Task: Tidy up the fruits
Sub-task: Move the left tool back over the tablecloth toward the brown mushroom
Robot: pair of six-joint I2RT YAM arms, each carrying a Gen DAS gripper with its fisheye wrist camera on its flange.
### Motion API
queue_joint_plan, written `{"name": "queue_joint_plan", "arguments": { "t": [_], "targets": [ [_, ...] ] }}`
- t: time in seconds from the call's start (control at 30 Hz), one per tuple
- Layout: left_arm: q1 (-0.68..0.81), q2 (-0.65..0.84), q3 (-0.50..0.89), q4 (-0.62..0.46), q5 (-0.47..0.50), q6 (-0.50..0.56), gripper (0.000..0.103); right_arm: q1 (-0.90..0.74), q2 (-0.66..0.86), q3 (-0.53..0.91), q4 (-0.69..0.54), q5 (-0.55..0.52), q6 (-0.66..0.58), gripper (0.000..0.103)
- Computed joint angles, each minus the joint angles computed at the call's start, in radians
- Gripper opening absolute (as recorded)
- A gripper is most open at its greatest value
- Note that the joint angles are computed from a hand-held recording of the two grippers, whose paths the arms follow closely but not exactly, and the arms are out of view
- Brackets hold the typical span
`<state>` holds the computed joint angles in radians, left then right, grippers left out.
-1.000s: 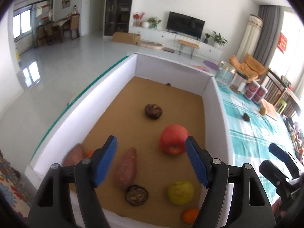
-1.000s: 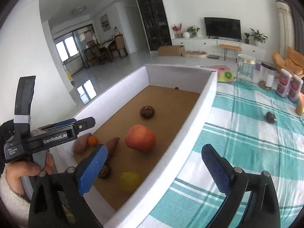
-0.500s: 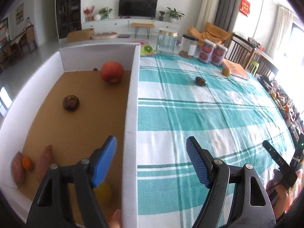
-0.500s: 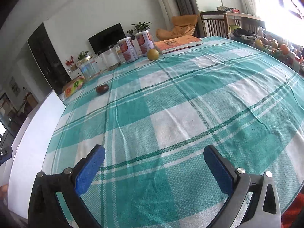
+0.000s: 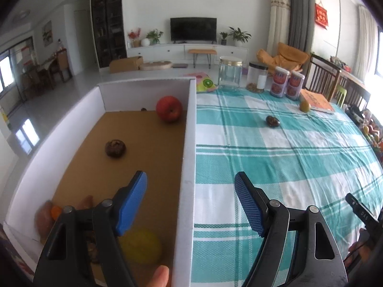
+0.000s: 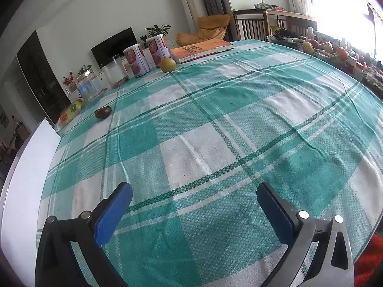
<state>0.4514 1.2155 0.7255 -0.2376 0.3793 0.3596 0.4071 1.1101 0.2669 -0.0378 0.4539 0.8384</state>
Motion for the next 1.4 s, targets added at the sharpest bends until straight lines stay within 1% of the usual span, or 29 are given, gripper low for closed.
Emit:
{"name": "queue_joint_plan", "arguments": {
  "t": [0.07, 0.1, 0.13, 0.2, 0.27, 0.3, 0.4, 0.47, 0.53, 0.57, 0.67, 0.73, 0.77, 0.8, 0.87, 0.9, 1.03, 1.13, 1.2, 1.23, 1.27, 1.3, 1.4],
  "targets": [
    [-0.009, -0.118, -0.06, 0.053, 0.022, -0.008, 0.078, -0.001, 0.007, 0.003, -0.006, 0.004, 0.003, 0.103],
    [-0.014, -0.165, -0.07, 0.046, 0.047, -0.004, 0.079, -0.003, 0.016, 0.005, -0.003, -0.003, 0.003, 0.103],
    [-0.023, -0.198, -0.068, 0.019, 0.079, 0.0, 0.083, -0.008, 0.025, 0.006, 0.001, -0.012, 0.001, 0.103],
    [-0.057, -0.231, -0.044, -0.066, 0.13, 0.008, 0.085, -0.011, 0.041, 0.011, 0.003, -0.023, -0.001, 0.103],
    [-0.115, -0.229, -0.019, -0.159, 0.152, 0.023, 0.085, -0.008, 0.037, 0.011, -0.003, -0.019, 0.002, 0.103],
    [-0.155, -0.218, -0.016, -0.188, 0.154, 0.023, 0.086, -0.004, 0.023, 0.007, -0.01, -0.01, 0.009, 0.103],
    [-0.277, -0.123, -0.017, -0.236, 0.151, -0.007, 0.086, -0.006, -0.038, -0.014, -0.032, 0.003, 0.029, 0.103],
    [-0.339, -0.039, -0.051, -0.178, 0.144, -0.072, 0.086, -0.026, -0.073, -0.03, -0.038, -0.012, 0.038, 0.103],
    [-0.399, 0.067, -0.071, -0.082, 0.105, -0.152, 0.085, -0.047, -0.084, -0.041, -0.031, -0.038, 0.044, 0.103],
    [-0.431, 0.108, -0.08, -0.032, 0.074, -0.195, 0.085, -0.055, -0.082, -0.044, -0.025, -0.05, 0.045, 0.103],
    [-0.514, 0.213, -0.082, 0.154, -0.029, -0.279, 0.085, -0.063, -0.064, -0.043, -0.009, -0.071, 0.042, 0.103],
    [-0.562, 0.316, -0.016, 0.237, -0.087, -0.322, 0.085, -0.064, -0.054, -0.042, 0.001, -0.081, 0.036, 0.103],
    [-0.575, 0.38, 0.035, 0.269, -0.094, -0.34, 0.084, -0.067, -0.048, -0.042, 0.007, -0.089, 0.033, 0.103],
    [-0.591, 0.442, 0.091, 0.288, -0.1, -0.353, 0.084, -0.069, -0.043, -0.041, 0.01, -0.095, 0.032, 0.103],
    [-0.616, 0.581, 0.237, 0.288, -0.122, -0.36, 0.084, -0.071, -0.044, -0.043, 0.013, -0.1, 0.032, 0.103],
    [-0.626, 0.648, 0.322, 0.263, -0.137, -0.363, 0.084, -0.072, -0.051, -0.047, 0.014, -0.103, 0.033, 0.103],
    [-0.653, 0.892, 0.667, 0.104, -0.179, -0.345, 0.083, -0.095, -0.066, -0.06, 0.029, -0.13, 0.023, 0.103],
    [-0.669, 1.015, 0.836, 0.038, -0.212, -0.317, 0.083, -0.112, -0.058, -0.058, 0.043, -0.143, 0.011, 0.103],
    [-0.676, 1.075, 0.92, -0.013, -0.233, -0.309, 0.083, -0.113, -0.048, -0.055, 0.048, -0.142, 0.008, 0.103],
    [-0.677, 1.092, 0.94, -0.024, -0.241, -0.303, 0.076, -0.113, -0.045, -0.053, 0.049, -0.14, 0.007, 0.103],
    [-0.681, 1.098, 0.945, -0.027, -0.264, -0.286, 0.053, -0.112, -0.042, -0.052, 0.05, -0.138, 0.007, 0.103],
    [-0.688, 1.086, 0.916, 0.013, -0.309, -0.26, 0.048, -0.112, -0.041, -0.052, 0.051, -0.137, 0.008, 0.103],
    [-0.663, 1.049, 0.855, 0.039, -0.26, -0.254, 0.048, -0.112, -0.034, -0.049, 0.055, -0.133, 0.006, 0.103]
  ]
}}
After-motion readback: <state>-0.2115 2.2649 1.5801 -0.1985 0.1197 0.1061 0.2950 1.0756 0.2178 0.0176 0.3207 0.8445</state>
